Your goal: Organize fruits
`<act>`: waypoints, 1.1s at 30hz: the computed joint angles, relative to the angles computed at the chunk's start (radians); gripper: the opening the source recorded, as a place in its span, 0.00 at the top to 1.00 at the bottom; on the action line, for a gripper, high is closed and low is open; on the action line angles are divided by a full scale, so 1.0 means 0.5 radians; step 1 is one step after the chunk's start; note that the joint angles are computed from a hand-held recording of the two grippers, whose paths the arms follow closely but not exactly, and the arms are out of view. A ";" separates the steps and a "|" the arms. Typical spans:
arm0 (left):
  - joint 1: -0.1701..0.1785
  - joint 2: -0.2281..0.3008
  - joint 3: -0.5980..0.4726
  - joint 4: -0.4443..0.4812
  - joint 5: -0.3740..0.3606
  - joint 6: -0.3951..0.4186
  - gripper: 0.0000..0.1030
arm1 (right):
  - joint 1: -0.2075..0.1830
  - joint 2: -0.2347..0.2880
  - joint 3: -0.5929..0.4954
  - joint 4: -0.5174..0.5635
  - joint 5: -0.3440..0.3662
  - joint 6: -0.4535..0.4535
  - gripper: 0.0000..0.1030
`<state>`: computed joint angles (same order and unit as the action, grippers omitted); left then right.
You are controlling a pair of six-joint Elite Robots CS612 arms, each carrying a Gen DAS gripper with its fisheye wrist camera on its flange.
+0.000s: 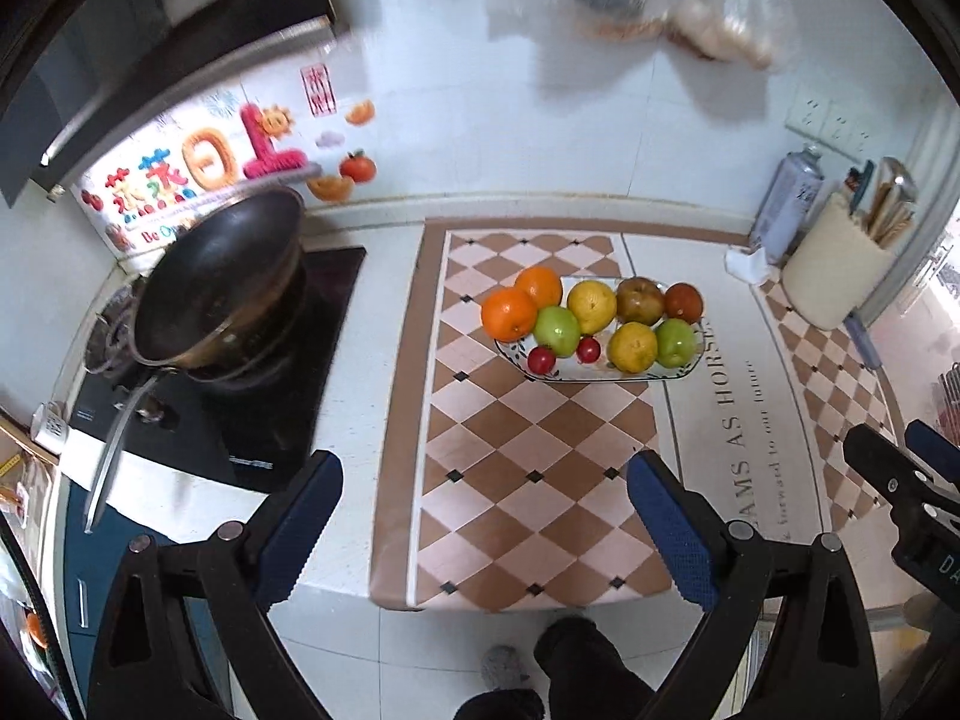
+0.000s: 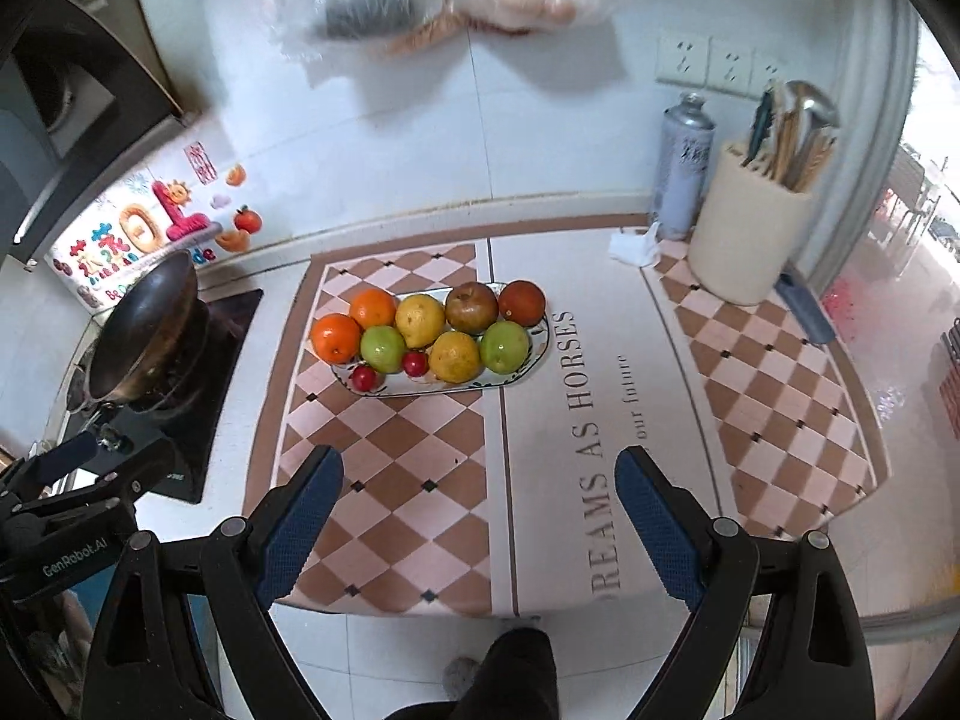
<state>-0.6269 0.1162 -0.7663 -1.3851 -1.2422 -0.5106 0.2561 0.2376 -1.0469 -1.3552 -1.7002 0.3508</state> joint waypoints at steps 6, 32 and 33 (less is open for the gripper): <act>-0.045 0.083 -0.309 0.112 0.048 -0.032 0.06 | 0.041 0.044 -0.248 0.098 -0.028 -0.071 0.08; -0.216 0.174 -0.751 0.298 0.268 -0.159 0.06 | 0.044 0.063 -0.681 0.260 0.038 -0.170 0.08; -0.217 0.176 -0.753 0.297 0.273 -0.160 0.06 | 0.045 0.065 -0.682 0.256 0.039 -0.168 0.08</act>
<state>-0.7356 0.2044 -1.1426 -1.2369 -1.1058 -0.5909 0.2785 0.2699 -1.3877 -1.2272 -1.6809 0.2668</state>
